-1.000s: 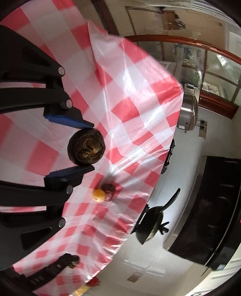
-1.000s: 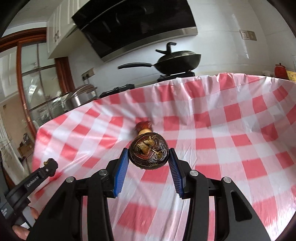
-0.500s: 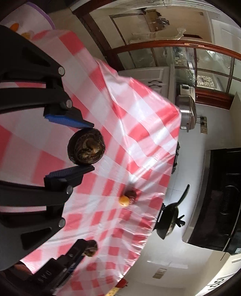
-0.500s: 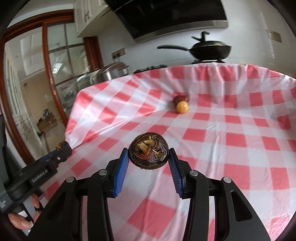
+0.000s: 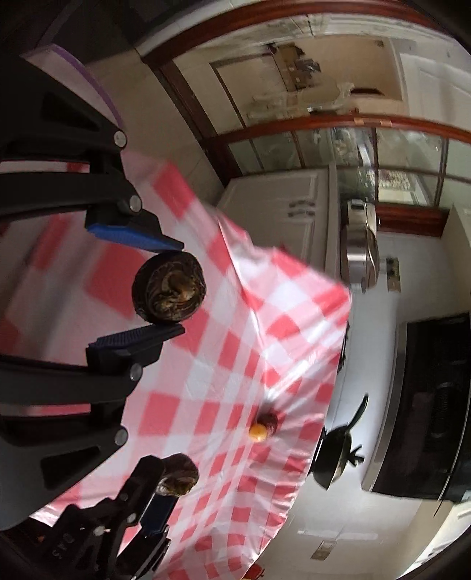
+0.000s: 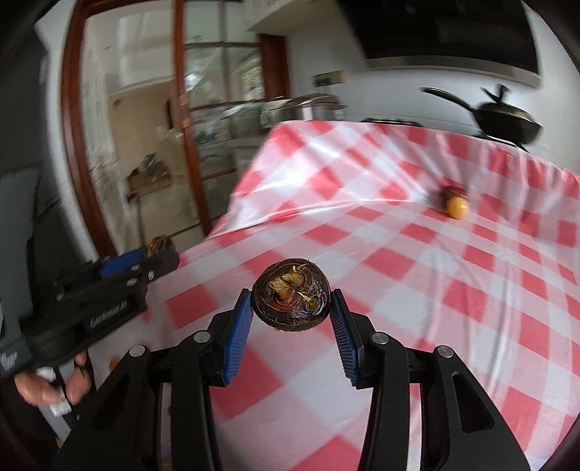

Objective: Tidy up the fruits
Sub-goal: 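Carry both mangosteens over to the white box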

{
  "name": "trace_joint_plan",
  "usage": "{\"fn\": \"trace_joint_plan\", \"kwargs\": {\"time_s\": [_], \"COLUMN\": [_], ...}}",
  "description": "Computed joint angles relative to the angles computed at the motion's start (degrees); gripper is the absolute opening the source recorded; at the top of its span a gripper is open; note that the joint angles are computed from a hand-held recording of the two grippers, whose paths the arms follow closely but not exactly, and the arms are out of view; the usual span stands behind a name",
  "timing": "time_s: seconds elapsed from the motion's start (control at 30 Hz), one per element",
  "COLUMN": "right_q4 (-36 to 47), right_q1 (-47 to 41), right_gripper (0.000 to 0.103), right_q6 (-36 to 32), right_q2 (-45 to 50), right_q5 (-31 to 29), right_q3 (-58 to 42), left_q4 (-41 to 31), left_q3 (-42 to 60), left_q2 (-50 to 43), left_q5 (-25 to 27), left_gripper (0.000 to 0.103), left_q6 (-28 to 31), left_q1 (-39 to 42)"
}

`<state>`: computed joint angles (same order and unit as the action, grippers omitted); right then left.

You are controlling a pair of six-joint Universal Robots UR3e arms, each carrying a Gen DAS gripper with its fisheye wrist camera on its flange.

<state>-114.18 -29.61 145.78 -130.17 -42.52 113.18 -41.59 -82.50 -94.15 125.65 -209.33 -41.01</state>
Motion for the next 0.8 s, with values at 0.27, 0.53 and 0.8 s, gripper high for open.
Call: {"fn": "trace_joint_plan", "kwargs": {"time_s": [0.27, 0.53, 0.8], "right_q4": [-2.6, -10.9, -14.4], "right_q1": [18.6, 40.9, 55.4], "right_gripper": [0.044, 0.044, 0.044], "right_q6": [-1.3, 3.1, 5.6], "right_q2": [2.6, 14.3, 28.8], "right_q5": [-6.6, -19.8, -30.8], "right_q3": [0.3, -0.4, -4.9], "left_q4": [-7.7, -13.2, -16.3], "left_q3": [-21.5, -37.9, -46.0], "left_q2": [19.3, 34.2, 43.1], "left_q5": [1.8, -4.0, -13.2], "left_gripper": [0.040, 0.040, 0.040], "left_q6": [-8.5, -12.0, -6.6], "left_q1": [3.5, 12.0, 24.0]}}
